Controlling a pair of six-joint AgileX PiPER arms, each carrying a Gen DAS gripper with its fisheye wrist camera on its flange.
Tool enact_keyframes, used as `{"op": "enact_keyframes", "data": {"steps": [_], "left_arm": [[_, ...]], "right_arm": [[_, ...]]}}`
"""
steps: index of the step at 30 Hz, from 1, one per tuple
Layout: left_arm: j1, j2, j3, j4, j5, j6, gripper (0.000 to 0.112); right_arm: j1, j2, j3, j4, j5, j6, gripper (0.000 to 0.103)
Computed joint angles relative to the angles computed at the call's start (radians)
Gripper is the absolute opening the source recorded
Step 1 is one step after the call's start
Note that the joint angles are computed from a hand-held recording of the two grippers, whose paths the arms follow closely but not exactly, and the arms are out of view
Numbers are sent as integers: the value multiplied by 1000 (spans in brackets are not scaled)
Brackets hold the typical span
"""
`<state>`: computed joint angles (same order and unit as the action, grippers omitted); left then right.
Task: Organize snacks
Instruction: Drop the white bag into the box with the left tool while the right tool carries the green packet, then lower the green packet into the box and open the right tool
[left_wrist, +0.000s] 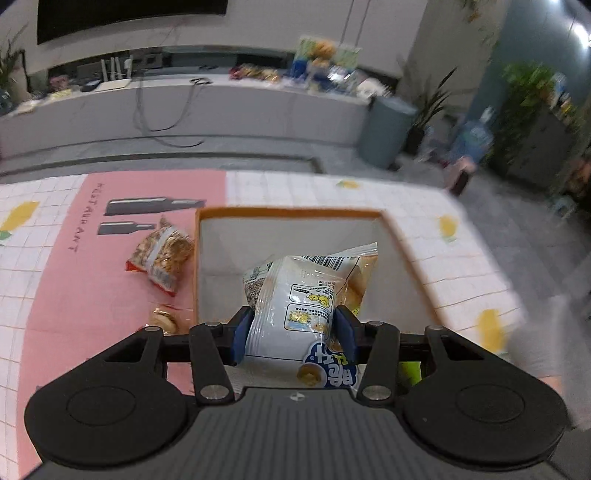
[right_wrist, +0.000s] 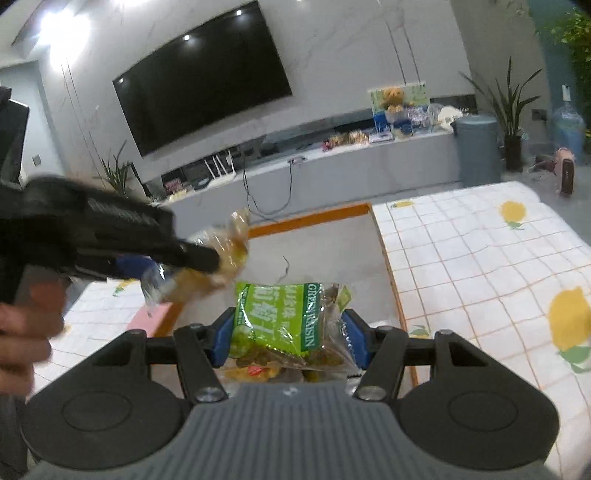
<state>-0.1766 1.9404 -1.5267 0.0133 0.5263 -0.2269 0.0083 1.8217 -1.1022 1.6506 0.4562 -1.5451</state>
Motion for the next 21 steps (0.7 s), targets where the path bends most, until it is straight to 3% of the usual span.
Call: {"op": "enact_keyframes", "data": {"steps": [2, 6, 9, 10, 12, 13, 15, 18, 21], "left_arm": [[-28, 47, -24, 133, -11, -108, 55], [-34, 106, -67, 194, -15, -203, 55], [-48, 126, -90, 254, -2, -260, 55], [-54, 130, -94, 290, -3, -290, 58], [-64, 127, -92, 348, -8, -343, 80], [-64, 112, -66, 364, -41, -357, 88], [-54, 54, 40, 398, -182, -361, 88], [-43, -26, 158, 432, -310, -363, 90], [-15, -100, 229, 184, -330, -128, 90]], "right_arm": [[16, 59, -80, -95, -17, 106, 59], [32, 129, -198, -300, -12, 305, 59], [8, 139, -211, -289, 33, 290, 59], [4, 129, -191, -266, 27, 266, 59], [-8, 130, -179, -229, 28, 246, 59], [-22, 136, -179, -200, 53, 236, 59], [-36, 148, -185, -158, 79, 214, 59], [-36, 130, -149, -108, 65, 148, 59], [-41, 107, -124, -93, 83, 138, 59]]}}
